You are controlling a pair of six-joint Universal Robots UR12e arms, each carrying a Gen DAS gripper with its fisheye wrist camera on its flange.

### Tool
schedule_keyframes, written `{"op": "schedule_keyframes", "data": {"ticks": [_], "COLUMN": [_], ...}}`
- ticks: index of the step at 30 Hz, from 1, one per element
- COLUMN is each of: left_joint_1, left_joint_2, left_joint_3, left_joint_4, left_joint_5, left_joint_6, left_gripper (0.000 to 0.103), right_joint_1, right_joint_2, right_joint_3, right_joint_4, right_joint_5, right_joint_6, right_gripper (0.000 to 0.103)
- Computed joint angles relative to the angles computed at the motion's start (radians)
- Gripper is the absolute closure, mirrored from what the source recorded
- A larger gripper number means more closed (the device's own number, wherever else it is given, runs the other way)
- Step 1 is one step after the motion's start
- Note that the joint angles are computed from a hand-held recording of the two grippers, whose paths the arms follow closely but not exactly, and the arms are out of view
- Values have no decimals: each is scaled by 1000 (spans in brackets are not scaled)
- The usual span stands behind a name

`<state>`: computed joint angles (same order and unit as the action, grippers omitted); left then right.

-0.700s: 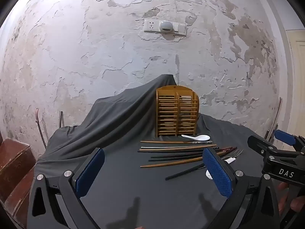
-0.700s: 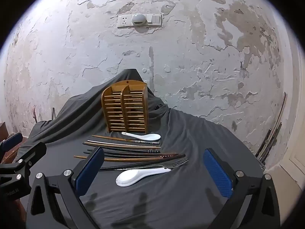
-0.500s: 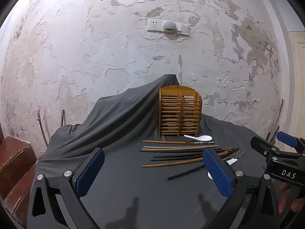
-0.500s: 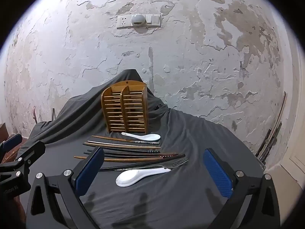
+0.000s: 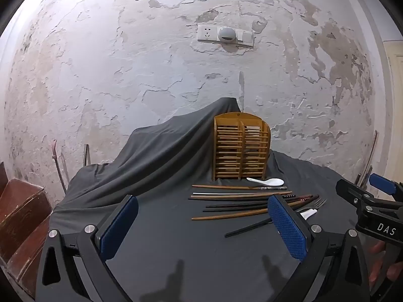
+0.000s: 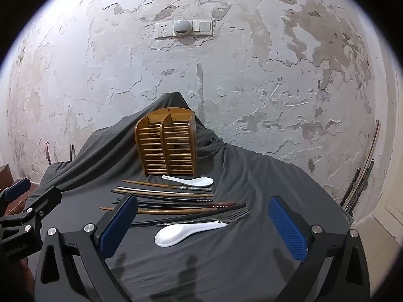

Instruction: Organize utensils

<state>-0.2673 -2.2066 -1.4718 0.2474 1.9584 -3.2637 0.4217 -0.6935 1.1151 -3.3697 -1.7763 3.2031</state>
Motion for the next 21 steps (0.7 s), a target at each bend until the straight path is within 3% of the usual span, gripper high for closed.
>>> {"op": "schedule_keyframes", "data": {"ticks": [21], "left_joint_1": [-1], "left_joint_2": [0], "left_joint_3": [6], "left_joint_4": [-20], "left_joint_5": [28], "left_joint_6": [-14], "left_gripper": [0], "right_joint_1": [-1], "right_joint_2": [0], "right_joint_3": [4], "right_joint_4": [-4], "right_joint_5": [12], "right_joint_6": [0], "right_gripper": [0]}}
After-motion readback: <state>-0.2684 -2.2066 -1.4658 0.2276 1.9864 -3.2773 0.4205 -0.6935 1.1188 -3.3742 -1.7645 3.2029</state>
